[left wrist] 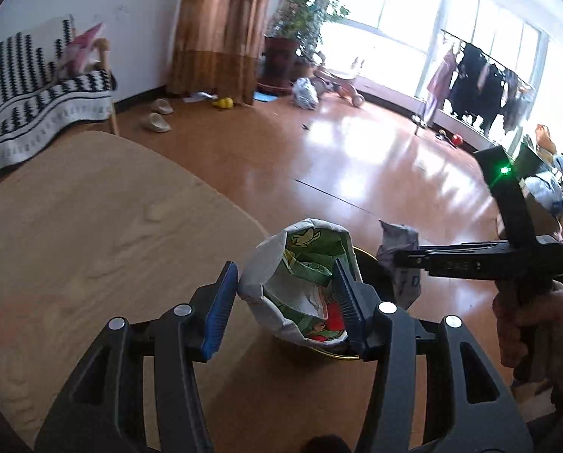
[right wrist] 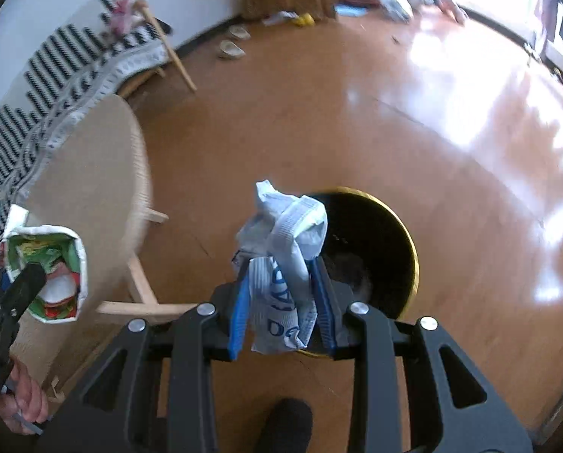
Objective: Collect trash
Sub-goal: 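Carry both bags over the bin and open the right tool, then open the left tool to drop the white paper bag into the bin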
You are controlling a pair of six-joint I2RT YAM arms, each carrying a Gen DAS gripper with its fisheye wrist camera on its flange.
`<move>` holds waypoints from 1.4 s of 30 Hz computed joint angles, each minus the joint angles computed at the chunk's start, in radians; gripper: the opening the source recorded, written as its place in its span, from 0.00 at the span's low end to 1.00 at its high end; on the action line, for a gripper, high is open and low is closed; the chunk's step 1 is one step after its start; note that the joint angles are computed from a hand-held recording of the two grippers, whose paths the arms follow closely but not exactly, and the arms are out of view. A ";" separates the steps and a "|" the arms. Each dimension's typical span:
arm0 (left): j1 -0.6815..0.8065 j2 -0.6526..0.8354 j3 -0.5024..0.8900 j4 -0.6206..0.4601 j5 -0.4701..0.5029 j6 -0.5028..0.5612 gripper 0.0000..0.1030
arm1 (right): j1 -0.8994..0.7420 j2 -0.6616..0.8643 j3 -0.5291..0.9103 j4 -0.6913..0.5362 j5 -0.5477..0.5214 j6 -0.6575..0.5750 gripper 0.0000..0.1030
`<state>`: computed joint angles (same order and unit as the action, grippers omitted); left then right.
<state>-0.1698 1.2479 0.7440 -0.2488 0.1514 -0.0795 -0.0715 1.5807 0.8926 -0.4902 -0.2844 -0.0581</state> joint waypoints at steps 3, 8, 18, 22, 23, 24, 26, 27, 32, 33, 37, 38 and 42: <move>-0.042 0.061 0.010 0.039 -0.014 -0.017 0.49 | -0.039 0.048 0.011 -0.001 -0.013 -0.027 0.31; -0.074 0.110 0.020 0.070 -0.036 -0.034 0.49 | -0.049 0.071 0.017 -0.008 -0.019 -0.034 0.31; -0.113 0.173 0.026 0.114 -0.053 -0.058 0.49 | -0.028 0.095 0.043 0.003 -0.031 0.006 0.41; -0.131 0.214 0.041 0.128 -0.063 -0.073 0.49 | -0.038 0.067 0.022 0.023 -0.039 0.009 0.72; -0.136 0.225 0.047 0.130 -0.066 -0.075 0.49 | -0.044 0.059 0.020 0.025 -0.036 0.012 0.72; -0.141 0.237 0.053 0.133 -0.067 -0.077 0.49 | -0.053 0.053 0.018 0.025 -0.037 0.015 0.72; -0.157 0.269 0.065 0.142 -0.072 -0.082 0.49 | -0.081 0.044 0.019 0.023 -0.054 0.023 0.72; -0.161 0.285 0.075 0.143 -0.072 -0.081 0.49 | -0.096 0.041 0.021 0.022 -0.061 0.025 0.72; -0.212 0.404 0.135 0.175 -0.068 -0.109 0.49 | -0.159 0.022 0.020 0.021 -0.085 0.031 0.72; -0.222 0.428 0.152 0.178 -0.065 -0.110 0.50 | -0.172 0.017 0.017 0.023 -0.088 0.027 0.72; -0.235 0.496 0.196 0.193 -0.040 -0.125 0.55 | -0.206 0.006 0.019 0.023 -0.098 0.032 0.72; -0.237 0.510 0.205 0.191 -0.039 -0.132 0.66 | -0.213 0.004 0.021 0.022 -0.101 0.034 0.72; -0.239 0.515 0.209 0.200 -0.041 -0.144 0.77 | -0.216 -0.003 0.025 0.016 -0.102 0.035 0.73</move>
